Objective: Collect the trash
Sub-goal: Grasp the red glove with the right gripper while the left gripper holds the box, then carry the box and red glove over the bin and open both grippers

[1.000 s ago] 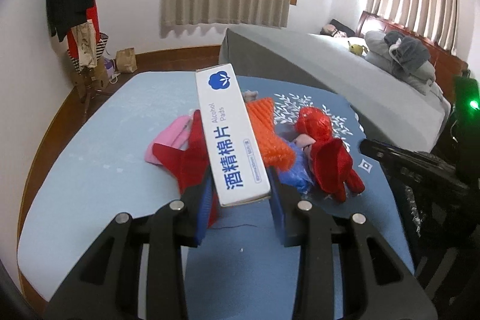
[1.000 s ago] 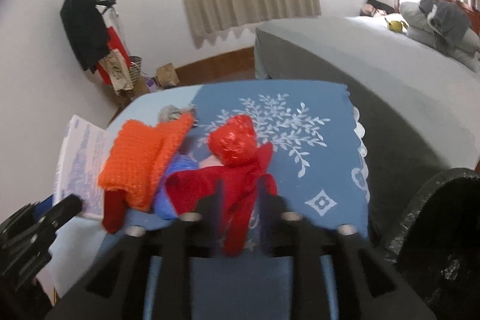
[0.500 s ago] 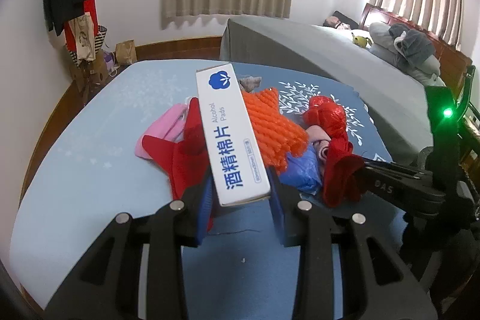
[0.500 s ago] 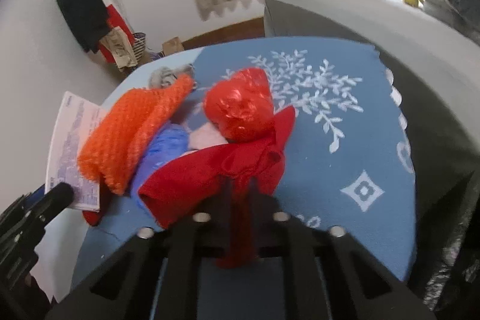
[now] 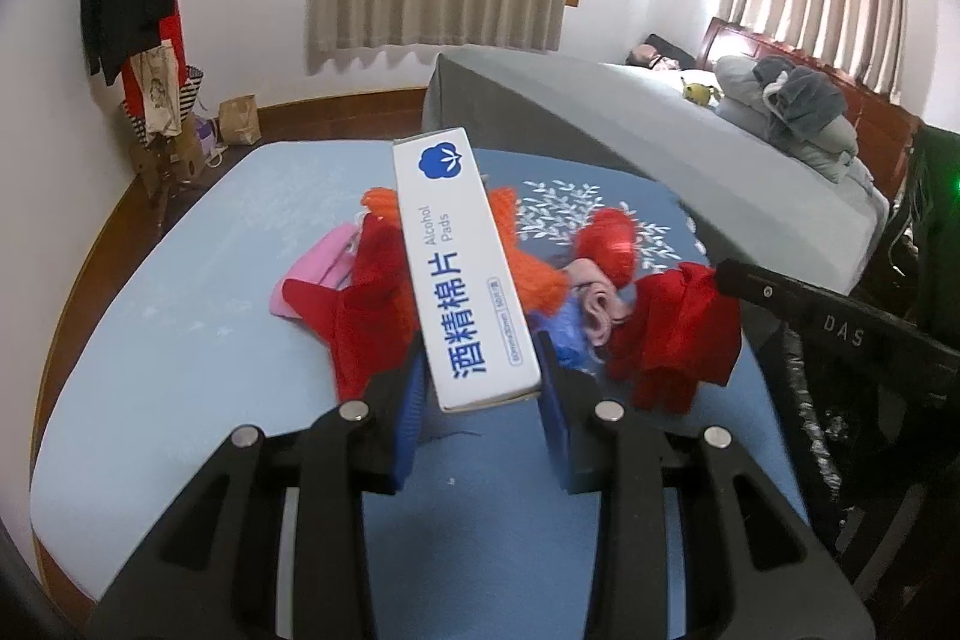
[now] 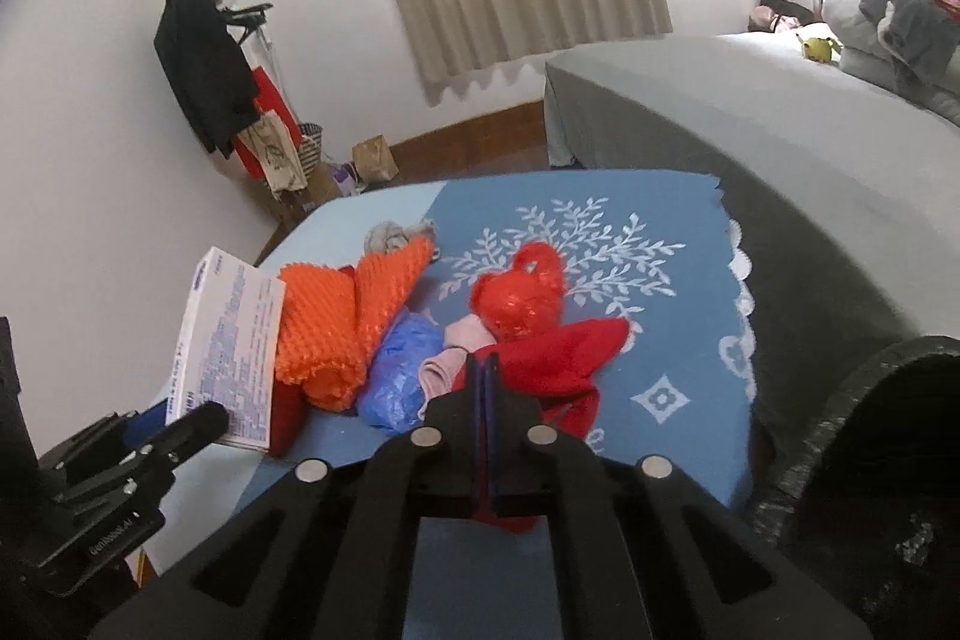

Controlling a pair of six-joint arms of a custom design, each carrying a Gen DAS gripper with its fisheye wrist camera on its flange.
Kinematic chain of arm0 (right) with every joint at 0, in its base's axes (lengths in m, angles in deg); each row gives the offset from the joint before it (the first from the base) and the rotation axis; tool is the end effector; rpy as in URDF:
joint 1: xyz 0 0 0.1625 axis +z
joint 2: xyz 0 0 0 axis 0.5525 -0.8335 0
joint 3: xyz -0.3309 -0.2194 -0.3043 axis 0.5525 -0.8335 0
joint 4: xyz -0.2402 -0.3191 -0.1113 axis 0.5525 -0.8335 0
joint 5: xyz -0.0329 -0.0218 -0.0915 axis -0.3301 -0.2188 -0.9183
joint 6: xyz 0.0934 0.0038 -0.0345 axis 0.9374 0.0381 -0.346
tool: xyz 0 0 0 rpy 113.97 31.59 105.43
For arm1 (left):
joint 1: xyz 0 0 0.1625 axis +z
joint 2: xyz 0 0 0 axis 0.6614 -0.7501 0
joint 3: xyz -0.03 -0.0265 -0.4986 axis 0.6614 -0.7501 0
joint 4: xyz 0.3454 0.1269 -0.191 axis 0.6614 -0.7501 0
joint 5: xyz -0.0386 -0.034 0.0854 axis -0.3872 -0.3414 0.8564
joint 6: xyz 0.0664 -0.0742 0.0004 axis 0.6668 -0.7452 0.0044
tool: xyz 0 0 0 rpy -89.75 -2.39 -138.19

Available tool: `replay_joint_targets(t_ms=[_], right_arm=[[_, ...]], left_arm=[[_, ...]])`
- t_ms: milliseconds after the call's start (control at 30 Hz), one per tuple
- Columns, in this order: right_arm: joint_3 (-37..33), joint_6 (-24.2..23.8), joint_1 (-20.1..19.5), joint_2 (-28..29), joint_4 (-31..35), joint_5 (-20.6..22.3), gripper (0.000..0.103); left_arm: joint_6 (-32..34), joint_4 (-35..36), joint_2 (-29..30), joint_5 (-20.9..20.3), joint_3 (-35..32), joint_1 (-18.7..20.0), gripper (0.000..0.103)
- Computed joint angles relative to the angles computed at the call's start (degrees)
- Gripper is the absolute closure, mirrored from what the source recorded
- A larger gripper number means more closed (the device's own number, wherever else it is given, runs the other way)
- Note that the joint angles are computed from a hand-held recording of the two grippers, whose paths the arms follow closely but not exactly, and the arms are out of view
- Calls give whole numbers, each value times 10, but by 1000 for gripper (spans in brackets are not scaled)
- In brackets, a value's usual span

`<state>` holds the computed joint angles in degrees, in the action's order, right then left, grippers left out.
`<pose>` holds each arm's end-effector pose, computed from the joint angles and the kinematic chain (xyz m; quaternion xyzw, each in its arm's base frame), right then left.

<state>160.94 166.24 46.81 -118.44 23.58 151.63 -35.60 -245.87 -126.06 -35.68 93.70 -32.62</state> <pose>0.0822 -0.3045 0.1793 0.2053 -0.8929 0.3674 0.1603 -0.2257 -0.2521 0.0519 0.1827 0.8557 -0.3909 0.2857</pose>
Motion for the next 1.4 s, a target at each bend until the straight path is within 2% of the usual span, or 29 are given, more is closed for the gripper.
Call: replay_joint_targets(t_ms=[67, 167, 367, 433, 500, 533, 600, 667, 767, 833, 900, 967, 1200, 1400], right_arm=[[4, -1, -3, -19, 9, -10, 102], [4, -9, 0, -24, 10, 3, 102], [-5, 1, -9, 25, -14, 53, 97], [-9, 8, -13, 42, -25, 65, 90], [-12, 16, -10, 56, -43, 88, 60], [-14, 22, -8, 65, -51, 100, 53], [-18, 26, -7, 78, -65, 113, 46], [-27, 33, -6, 95, -67, 126, 43], [-40, 39, -13, 116, -57, 133, 46], [-36, 26, -14, 120, -68, 133, 61], [-36, 15, -17, 120, -60, 126, 81], [-33, 14, -27, 111, -45, 104, 92], [1, 6, -34, 31, -29, 47, 93], [16, 7, -15, -53, 0, 25, 93]], left_arm=[[3, -2, -1, -2, -2, -5, 70], [11, -23, 8, -7, -2, -8, 70], [26, -61, 43, -21, -4, 6, 70], [36, -75, 56, -25, -5, 16, 70], [46, -88, 66, -26, -7, 22, 70], [48, -91, 71, -26, -8, 23, 70], [57, -104, 78, -25, -9, 30, 70], [61, -114, 82, -24, -9, 33, 70], [67, -118, 83, -21, -10, 37, 70], [68, -117, 83, -21, -11, 37, 70], [68, -115, 82, -21, -12, 38, 70], [68, -114, 81, -21, -12, 39, 70], [69, -100, 71, -18, -18, 33, 70], [85, -91, 60, -15, -32, 21, 70]])
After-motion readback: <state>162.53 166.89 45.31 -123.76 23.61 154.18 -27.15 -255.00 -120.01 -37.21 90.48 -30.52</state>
